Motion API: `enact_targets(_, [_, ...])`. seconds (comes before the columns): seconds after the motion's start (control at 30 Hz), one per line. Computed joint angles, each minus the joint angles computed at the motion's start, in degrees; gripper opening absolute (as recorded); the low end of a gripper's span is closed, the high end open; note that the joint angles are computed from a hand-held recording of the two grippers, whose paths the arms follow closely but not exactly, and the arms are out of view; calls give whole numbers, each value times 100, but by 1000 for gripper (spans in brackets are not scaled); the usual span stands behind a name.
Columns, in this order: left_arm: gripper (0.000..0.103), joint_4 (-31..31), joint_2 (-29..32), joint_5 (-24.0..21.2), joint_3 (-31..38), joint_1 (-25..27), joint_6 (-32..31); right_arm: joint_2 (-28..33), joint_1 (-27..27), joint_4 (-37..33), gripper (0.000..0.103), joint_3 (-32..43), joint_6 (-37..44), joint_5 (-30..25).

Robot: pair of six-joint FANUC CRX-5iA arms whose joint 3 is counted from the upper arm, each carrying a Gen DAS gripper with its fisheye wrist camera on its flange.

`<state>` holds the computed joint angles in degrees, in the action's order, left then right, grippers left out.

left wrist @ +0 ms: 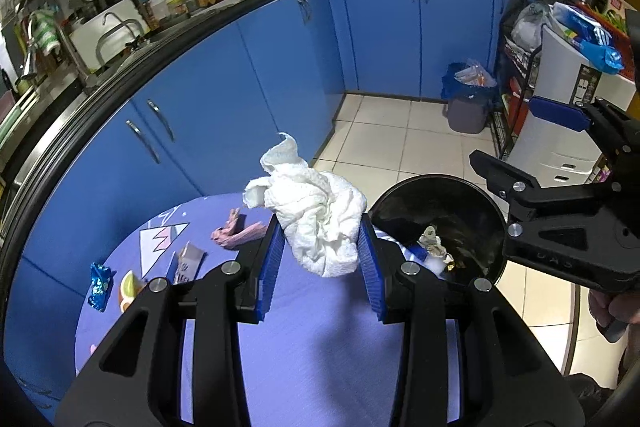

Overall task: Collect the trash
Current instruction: 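Open the right gripper to drop the white lid into the bin, then open the left gripper to drop the white tissue into the bin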

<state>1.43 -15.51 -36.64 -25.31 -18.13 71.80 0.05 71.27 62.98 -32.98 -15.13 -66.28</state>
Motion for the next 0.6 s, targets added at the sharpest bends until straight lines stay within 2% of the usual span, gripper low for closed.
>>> enact_targets(0.17, [39, -83, 244, 11, 194, -278, 97, -59, 9, -141, 81, -105, -124, -283])
enact_targets(0.47, [39, -317, 767, 40, 611, -828, 307, -544, -9, -446, 81, -654, -745, -39])
enact_targets(0.53, [48, -290, 832, 51, 658, -868, 323, -597, 0, -449, 81, -721, -795, 38])
enact_targets(0.6, [73, -499, 859, 109, 721, -940, 579, -577, 43, -489, 81, -725, -768, 6])
